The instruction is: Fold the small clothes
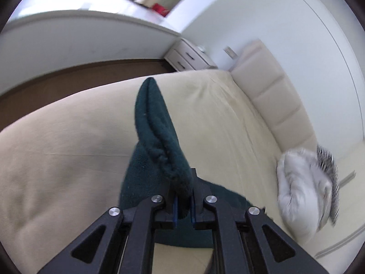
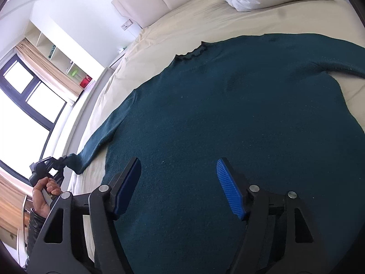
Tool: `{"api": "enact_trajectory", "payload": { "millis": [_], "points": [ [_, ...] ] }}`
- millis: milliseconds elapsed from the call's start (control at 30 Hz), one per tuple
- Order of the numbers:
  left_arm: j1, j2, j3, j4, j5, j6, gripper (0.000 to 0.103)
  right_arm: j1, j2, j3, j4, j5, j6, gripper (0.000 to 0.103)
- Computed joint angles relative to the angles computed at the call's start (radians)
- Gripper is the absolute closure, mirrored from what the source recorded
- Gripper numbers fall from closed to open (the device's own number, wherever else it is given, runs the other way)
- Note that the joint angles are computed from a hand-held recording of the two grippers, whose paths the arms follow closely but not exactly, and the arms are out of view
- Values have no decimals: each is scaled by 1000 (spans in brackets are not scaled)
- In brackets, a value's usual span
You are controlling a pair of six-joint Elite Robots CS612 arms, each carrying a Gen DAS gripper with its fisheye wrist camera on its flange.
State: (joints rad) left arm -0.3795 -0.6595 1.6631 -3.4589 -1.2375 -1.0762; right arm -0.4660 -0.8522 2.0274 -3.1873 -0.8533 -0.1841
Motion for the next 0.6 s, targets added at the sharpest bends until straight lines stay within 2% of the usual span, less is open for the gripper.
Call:
{"api": "enact_trajectory", "payload": {
  "millis": [67,200,267,333,367,400,467,500,533,567,600],
  "points": [
    [-50,10,-75,108,52,190,95,-17,9,-7,-9,7,17,39],
    [-163,75,-227,259,154,579,95,-55,32,-28,-26,19,67,39],
    [-200,117,-297,349,158,703,95,-73,47,-47,-19,27,88,39],
    [-219,150,-339,405,145,752,91,-89,61,-70,10,41,98,39],
    [-224,159,-353,440,134,750,88,-93,68,-85,30,48,100,39],
    [-225,165,-359,470,125,736,81,-95,76,-101,53,55,101,39],
    [-222,163,-348,463,112,734,72,-94,91,-140,117,77,89,37],
    [-223,155,-328,444,107,737,56,-92,98,-160,156,99,74,37],
    [-223,150,-324,445,105,733,45,-86,105,-180,186,111,62,37],
    [-225,146,-319,445,116,721,26,-78,111,-201,222,124,46,37],
    [-226,139,-305,426,131,708,18,-66,121,-230,274,148,27,37]
  ]
}}
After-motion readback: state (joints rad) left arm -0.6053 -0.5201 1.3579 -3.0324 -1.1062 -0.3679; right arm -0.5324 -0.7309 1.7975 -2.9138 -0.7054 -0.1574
